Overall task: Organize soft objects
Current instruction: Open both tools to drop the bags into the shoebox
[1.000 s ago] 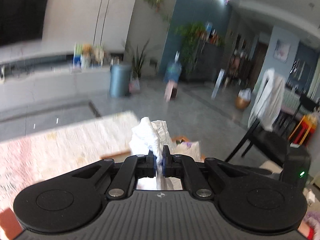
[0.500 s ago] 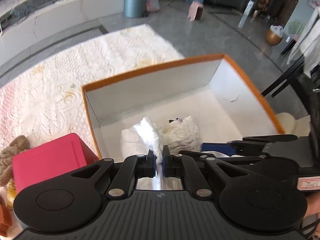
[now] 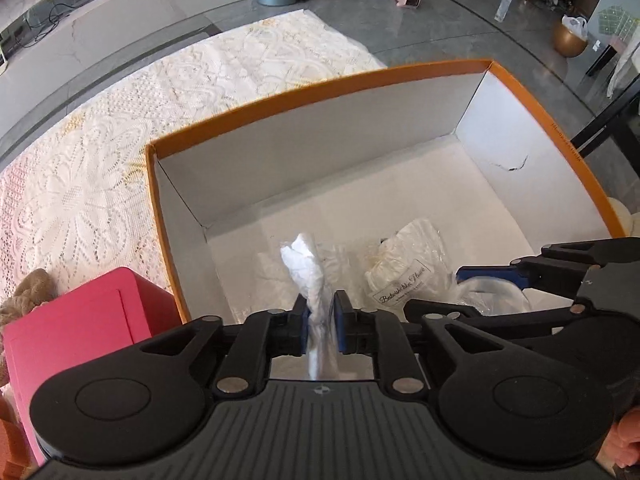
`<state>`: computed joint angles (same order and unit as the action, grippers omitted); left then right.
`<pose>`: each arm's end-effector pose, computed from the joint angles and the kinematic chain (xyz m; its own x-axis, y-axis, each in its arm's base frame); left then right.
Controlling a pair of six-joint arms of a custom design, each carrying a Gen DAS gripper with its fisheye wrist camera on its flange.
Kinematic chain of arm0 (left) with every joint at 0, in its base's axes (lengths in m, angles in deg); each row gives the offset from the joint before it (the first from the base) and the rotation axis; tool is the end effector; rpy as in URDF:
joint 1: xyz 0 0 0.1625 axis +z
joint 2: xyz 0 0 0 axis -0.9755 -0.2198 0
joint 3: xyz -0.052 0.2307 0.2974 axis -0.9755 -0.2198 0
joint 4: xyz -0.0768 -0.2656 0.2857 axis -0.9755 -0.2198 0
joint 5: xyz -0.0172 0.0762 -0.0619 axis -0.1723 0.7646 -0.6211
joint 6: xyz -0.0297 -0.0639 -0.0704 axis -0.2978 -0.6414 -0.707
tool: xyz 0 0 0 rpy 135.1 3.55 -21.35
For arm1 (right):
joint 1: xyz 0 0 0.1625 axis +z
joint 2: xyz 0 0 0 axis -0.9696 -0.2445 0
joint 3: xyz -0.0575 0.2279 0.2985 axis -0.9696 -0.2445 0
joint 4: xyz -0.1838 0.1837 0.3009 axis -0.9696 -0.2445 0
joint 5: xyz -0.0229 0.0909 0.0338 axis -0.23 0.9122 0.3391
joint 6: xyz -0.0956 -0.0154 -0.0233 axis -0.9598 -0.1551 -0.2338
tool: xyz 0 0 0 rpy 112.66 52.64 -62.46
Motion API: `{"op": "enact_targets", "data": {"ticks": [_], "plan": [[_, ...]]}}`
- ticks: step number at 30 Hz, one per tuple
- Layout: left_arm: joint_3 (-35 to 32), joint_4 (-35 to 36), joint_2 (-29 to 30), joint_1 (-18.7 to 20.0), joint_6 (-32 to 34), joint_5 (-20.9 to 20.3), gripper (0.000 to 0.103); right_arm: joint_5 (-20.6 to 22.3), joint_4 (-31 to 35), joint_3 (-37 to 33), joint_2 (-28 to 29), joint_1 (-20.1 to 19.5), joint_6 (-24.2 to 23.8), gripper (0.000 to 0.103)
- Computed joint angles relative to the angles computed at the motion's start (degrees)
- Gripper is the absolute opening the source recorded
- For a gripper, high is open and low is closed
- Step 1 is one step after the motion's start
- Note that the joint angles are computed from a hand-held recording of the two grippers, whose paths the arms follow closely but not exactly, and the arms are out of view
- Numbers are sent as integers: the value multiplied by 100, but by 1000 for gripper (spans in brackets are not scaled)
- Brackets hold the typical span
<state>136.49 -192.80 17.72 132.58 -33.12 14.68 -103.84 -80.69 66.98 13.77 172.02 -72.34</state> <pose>-0.2693 -0.7357 0.1463 -0.7146 0.2903 -0.6365 0.4571 0.8825 -0.1107 0.1669 -0.7420 0.1758 -0.8260 -0.2083 0.5238 -0.3544 0.9145 -0.1953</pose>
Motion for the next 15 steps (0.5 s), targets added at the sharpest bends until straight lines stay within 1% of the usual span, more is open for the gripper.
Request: {"op": "enact_targets", "data": {"ticks": [1, 2, 3, 4, 7, 9, 12, 15], "plan": [[88, -110, -51, -32, -9, 47, 49, -47, -49, 23, -9, 11, -34, 48], [231, -309, -130, -77, -42, 127, 67, -70, -107, 71, -37, 21, -70, 54], [453, -641, -250, -104, 18, 150, 88, -65, -188, 142, -84, 34, -95, 62], [692, -1005, -396, -137, 139, 106, 86, -60, -288, 196, -120, 48, -108, 65], [1013, -1246, -695, -232, 155, 33, 86, -151, -535, 380, -262, 136, -182, 68], [1296, -1616, -912, -301, 247, 17, 86, -261, -740, 489, -334, 220, -280, 74], [1776, -2175, -1278, -410, 329, -28, 86, -466, -1229, 768, -481, 380, -525, 78], [2276, -2668, -1689, -521, 373, -122, 86, -577, -1740, 1035, -618, 556, -737, 80]]}}
